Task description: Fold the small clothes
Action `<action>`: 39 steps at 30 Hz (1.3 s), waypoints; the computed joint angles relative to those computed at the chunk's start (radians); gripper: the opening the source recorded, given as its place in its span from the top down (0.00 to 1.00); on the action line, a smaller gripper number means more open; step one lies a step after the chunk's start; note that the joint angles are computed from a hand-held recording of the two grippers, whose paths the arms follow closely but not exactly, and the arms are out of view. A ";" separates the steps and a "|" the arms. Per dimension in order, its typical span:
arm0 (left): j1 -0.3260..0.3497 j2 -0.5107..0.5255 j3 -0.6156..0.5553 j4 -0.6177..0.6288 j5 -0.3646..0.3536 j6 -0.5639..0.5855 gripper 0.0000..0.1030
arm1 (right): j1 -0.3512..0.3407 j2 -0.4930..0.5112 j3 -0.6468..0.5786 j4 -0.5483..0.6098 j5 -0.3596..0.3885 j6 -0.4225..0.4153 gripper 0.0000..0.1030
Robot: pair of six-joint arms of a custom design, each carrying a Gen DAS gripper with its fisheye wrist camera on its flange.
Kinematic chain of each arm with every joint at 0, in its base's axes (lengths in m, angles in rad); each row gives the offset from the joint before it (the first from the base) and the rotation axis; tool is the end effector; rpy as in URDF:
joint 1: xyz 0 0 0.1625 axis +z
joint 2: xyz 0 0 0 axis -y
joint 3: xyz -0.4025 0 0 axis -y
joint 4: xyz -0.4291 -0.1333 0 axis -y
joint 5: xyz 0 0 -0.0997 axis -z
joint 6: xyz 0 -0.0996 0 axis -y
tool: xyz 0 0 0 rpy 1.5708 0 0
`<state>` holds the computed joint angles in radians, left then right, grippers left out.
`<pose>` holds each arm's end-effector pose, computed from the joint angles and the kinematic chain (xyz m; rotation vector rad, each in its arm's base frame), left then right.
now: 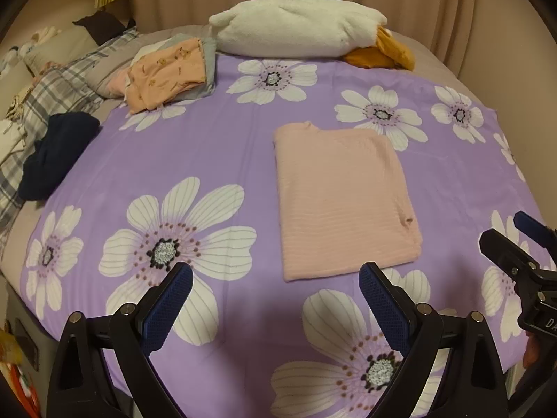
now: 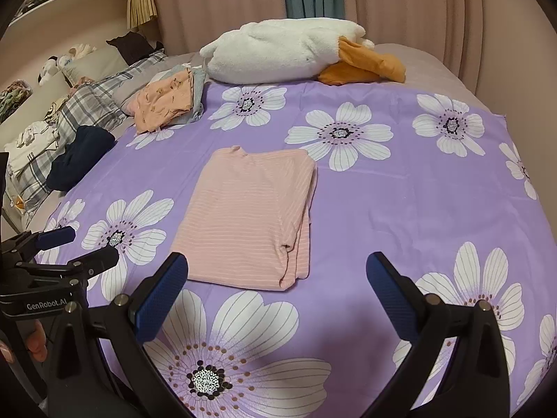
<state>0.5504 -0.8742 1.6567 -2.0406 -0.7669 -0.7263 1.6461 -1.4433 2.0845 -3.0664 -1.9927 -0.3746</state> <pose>-0.4350 -0.5075 0.0723 0.4992 2.2974 -0.5268 0.1321 -0.5206 0.3206 0.3104 -2.4161 1.0140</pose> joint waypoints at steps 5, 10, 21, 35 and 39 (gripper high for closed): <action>0.005 0.001 -0.003 0.006 -0.004 -0.001 0.07 | 0.001 0.007 -0.005 0.003 0.000 0.001 0.00; 0.008 0.004 -0.005 0.000 -0.005 0.008 0.07 | 0.001 0.009 -0.005 0.004 0.000 0.002 0.00; 0.008 0.008 -0.005 -0.012 -0.007 0.022 0.07 | 0.005 0.016 -0.007 0.003 -0.002 0.004 0.00; 0.011 0.011 -0.009 -0.017 -0.013 0.032 0.07 | 0.010 0.019 -0.008 0.003 -0.004 0.008 0.00; 0.012 0.011 -0.009 -0.016 -0.014 0.034 0.07 | 0.011 0.019 -0.008 0.004 -0.004 0.008 0.00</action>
